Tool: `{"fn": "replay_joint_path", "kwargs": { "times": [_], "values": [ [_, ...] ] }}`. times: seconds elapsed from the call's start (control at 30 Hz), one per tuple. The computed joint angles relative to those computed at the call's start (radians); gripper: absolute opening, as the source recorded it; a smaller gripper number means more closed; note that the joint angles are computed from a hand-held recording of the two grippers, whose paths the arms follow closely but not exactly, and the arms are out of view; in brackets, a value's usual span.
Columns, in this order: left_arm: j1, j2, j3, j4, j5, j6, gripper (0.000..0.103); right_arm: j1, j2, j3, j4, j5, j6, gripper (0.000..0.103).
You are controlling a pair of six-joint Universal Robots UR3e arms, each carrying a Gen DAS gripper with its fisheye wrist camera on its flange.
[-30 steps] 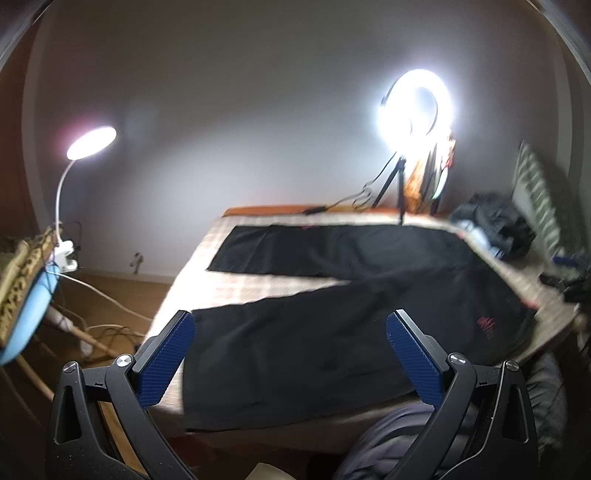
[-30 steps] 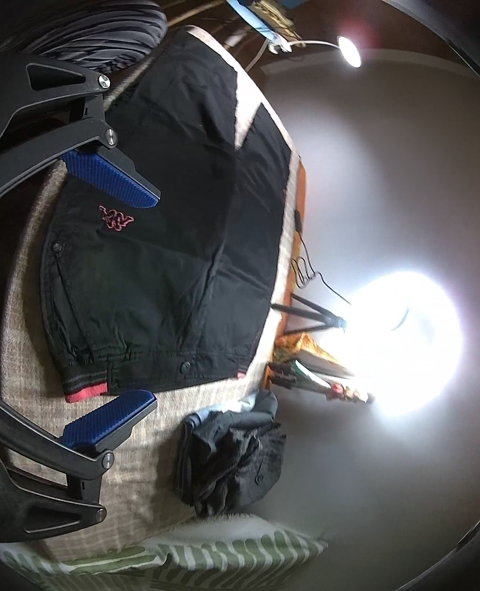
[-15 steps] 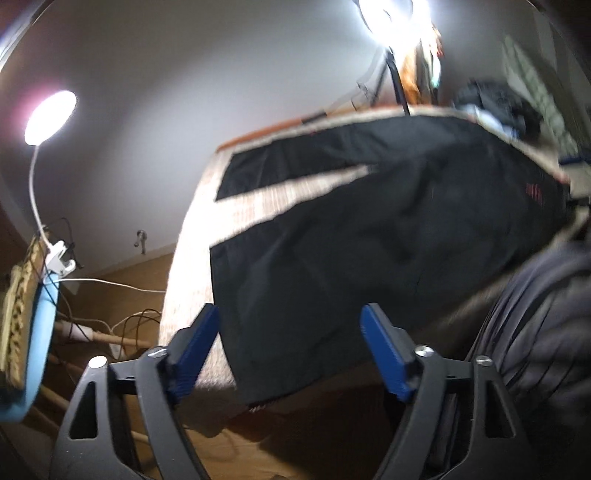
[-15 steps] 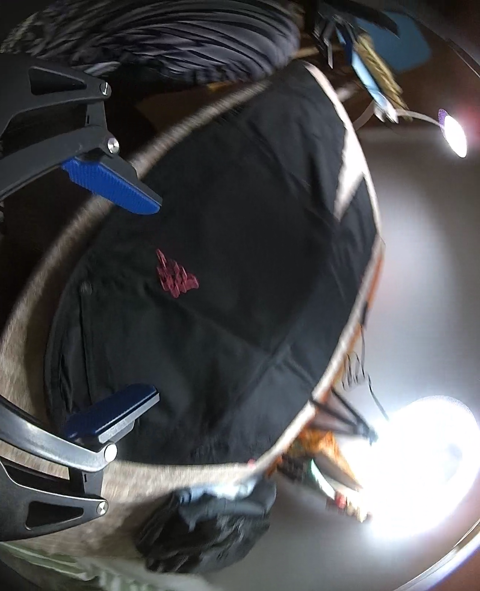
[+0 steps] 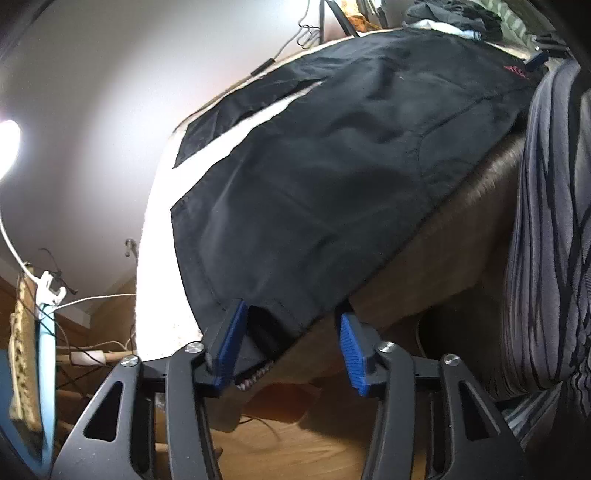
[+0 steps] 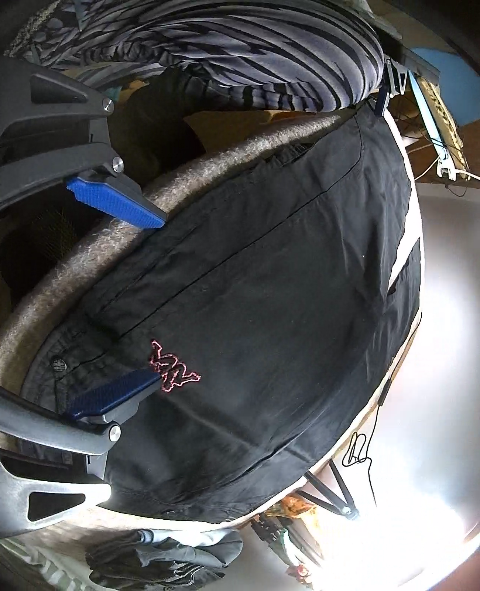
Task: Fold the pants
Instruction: 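Grasp the trouser leg hems with the left gripper while the right gripper grasps the waistband, then lift the trousers with both grippers and fold the legs over toward the waistband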
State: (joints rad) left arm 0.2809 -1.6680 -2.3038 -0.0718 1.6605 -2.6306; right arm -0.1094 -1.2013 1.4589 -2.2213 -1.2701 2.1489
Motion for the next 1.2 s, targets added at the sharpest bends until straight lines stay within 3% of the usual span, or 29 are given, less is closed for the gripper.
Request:
{"fn": "replay_joint_path", "kwargs": {
  "times": [0.13,0.3,0.43,0.63,0.7,0.73,0.77,0.9,1.1,1.17,1.2],
  "values": [
    [0.057,0.068,-0.009,-0.080,-0.090,0.025,0.040,0.011,-0.018,0.033,-0.049,-0.027,-0.017,0.079],
    [0.117,0.156,-0.036,-0.146,-0.190,0.059,0.021,0.027,-0.006,0.006,-0.034,-0.040,-0.024,0.073],
    [0.131,0.173,-0.020,-0.178,-0.205,0.078,0.019,0.042,-0.020,0.042,-0.083,-0.058,-0.064,0.074],
    [0.189,0.152,0.053,-0.263,-0.310,0.102,0.010,0.058,-0.005,0.035,-0.109,-0.074,-0.090,0.074],
    [0.207,0.141,0.076,-0.294,-0.349,0.111,0.007,0.058,0.012,-0.017,-0.036,-0.054,-0.105,0.059],
    [0.211,0.139,0.083,-0.304,-0.358,0.117,0.007,0.053,0.010,-0.028,0.000,-0.041,-0.114,0.038],
    [0.211,0.133,0.085,-0.297,-0.362,0.121,0.006,0.051,0.022,-0.063,0.056,-0.029,-0.120,0.027],
    [0.214,0.120,0.097,-0.272,-0.381,0.106,0.005,0.057,0.019,-0.043,0.009,-0.028,-0.118,0.019],
    [0.226,0.091,0.129,-0.263,-0.407,0.084,0.005,0.048,0.043,-0.115,0.098,-0.004,-0.104,0.019],
    [0.222,0.076,0.139,-0.256,-0.405,0.078,0.005,0.055,0.043,-0.111,0.108,-0.015,-0.130,0.037],
    [0.220,0.069,0.141,-0.248,-0.404,0.076,0.004,0.061,0.027,-0.065,0.052,-0.027,-0.137,0.041]
  ]
}}
